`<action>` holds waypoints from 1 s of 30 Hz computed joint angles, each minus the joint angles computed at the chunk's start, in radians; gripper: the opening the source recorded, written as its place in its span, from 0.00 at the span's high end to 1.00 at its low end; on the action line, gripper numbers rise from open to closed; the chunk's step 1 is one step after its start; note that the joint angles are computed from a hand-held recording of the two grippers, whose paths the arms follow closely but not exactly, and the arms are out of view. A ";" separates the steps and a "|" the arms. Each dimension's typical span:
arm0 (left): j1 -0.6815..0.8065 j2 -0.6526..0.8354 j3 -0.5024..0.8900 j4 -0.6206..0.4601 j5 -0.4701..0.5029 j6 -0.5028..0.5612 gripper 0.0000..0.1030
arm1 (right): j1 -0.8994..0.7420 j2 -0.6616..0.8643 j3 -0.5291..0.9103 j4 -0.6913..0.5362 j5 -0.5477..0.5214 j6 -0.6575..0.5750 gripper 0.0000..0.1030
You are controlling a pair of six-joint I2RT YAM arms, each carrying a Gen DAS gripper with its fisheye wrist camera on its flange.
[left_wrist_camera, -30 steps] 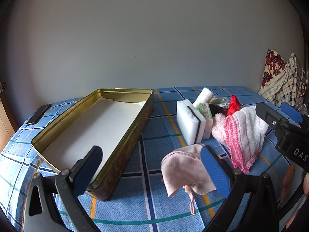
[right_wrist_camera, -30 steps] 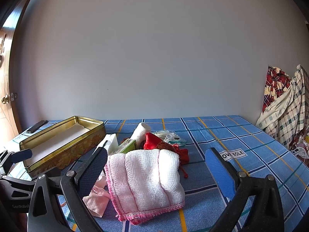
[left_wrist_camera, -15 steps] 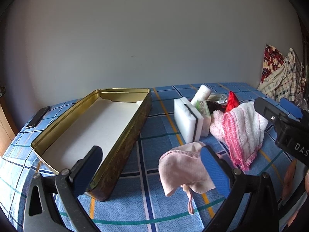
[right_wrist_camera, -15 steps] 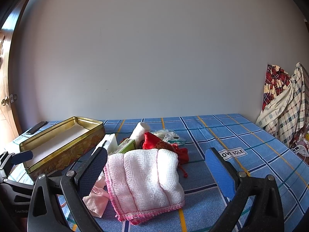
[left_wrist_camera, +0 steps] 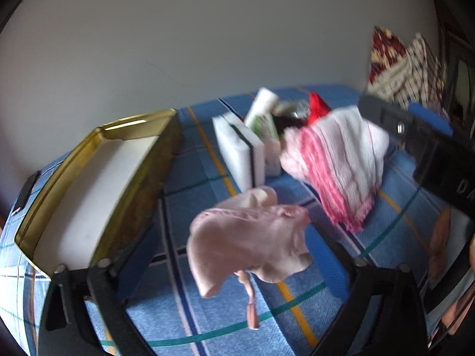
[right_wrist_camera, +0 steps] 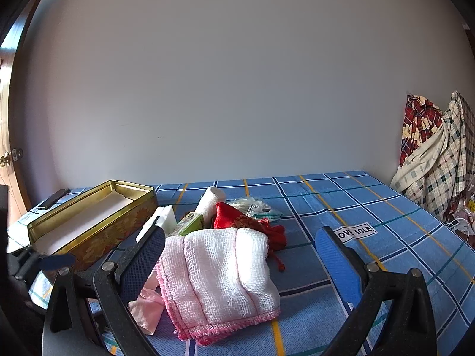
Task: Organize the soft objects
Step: 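Grasp the pale pink cloth garment with the left gripper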
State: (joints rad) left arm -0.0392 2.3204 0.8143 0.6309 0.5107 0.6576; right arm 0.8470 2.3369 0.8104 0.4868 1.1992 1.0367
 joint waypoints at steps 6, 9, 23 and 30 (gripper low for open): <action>-0.032 0.020 0.078 -0.184 -0.053 0.048 0.64 | 0.010 0.003 0.002 0.000 0.018 -0.002 0.00; -0.010 0.009 0.076 -0.221 0.000 0.074 0.87 | 0.007 0.000 -0.006 0.016 0.008 -0.007 0.00; 0.085 -0.032 0.014 -0.129 0.188 0.054 0.97 | -0.013 -0.010 -0.022 0.016 -0.021 0.012 0.00; 0.118 -0.021 -0.021 0.047 0.225 -0.053 0.97 | -0.035 -0.010 -0.020 0.043 -0.075 -0.028 0.00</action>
State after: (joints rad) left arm 0.0790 2.2995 0.7933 0.6775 0.7356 0.6042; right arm 0.8118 2.3273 0.7908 0.5297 1.1246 1.0090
